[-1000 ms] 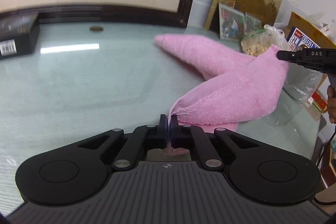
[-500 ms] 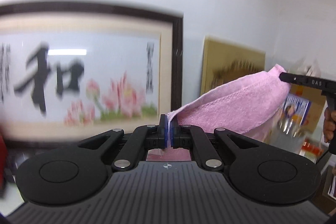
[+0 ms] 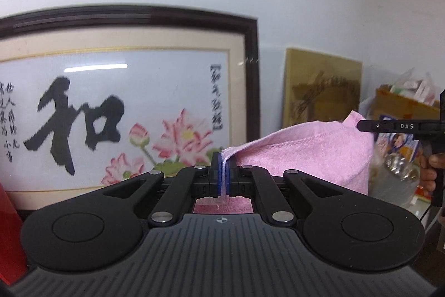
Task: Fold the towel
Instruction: 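Close the left tool on another towel corner and lift both corners, then lower the towel flat onto the table and open both tools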
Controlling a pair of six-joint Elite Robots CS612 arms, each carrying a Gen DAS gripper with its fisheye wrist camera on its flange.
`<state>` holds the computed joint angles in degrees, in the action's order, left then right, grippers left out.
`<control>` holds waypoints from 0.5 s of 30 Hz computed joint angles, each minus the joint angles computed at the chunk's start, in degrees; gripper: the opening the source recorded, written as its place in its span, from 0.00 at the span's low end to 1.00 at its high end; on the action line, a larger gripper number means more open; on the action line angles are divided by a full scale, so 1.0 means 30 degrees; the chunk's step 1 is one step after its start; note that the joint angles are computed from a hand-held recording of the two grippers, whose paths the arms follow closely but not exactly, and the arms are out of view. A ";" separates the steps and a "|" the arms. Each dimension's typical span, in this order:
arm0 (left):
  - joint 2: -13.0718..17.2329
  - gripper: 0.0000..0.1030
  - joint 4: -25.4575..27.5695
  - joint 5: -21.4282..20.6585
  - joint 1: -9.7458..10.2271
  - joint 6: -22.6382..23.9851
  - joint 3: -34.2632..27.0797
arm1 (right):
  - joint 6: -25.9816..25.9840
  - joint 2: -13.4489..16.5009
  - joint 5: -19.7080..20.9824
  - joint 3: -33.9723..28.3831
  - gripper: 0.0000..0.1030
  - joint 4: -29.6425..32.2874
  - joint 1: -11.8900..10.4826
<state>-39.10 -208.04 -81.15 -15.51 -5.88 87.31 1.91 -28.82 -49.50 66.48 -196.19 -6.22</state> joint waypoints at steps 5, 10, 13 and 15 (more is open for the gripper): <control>-0.0057 0.03 -0.1393 0.0502 0.0069 -0.0211 -0.0025 | 0.1494 0.1200 -0.0465 -0.2170 0.06 -0.0161 0.0472; -0.0494 0.05 -0.4074 0.0333 -0.0231 0.1297 0.1529 | 0.2280 0.1071 0.0043 -0.1985 0.06 -0.2673 0.0464; -0.0662 0.06 -0.3773 0.0179 -0.0584 0.2360 0.3141 | 0.0878 0.0528 0.0461 -0.0538 0.06 -0.2756 0.0316; -0.0585 0.08 -0.2895 0.0079 -0.0816 0.2893 0.4028 | 0.0005 0.0350 0.0889 0.0215 0.06 -0.2267 0.0175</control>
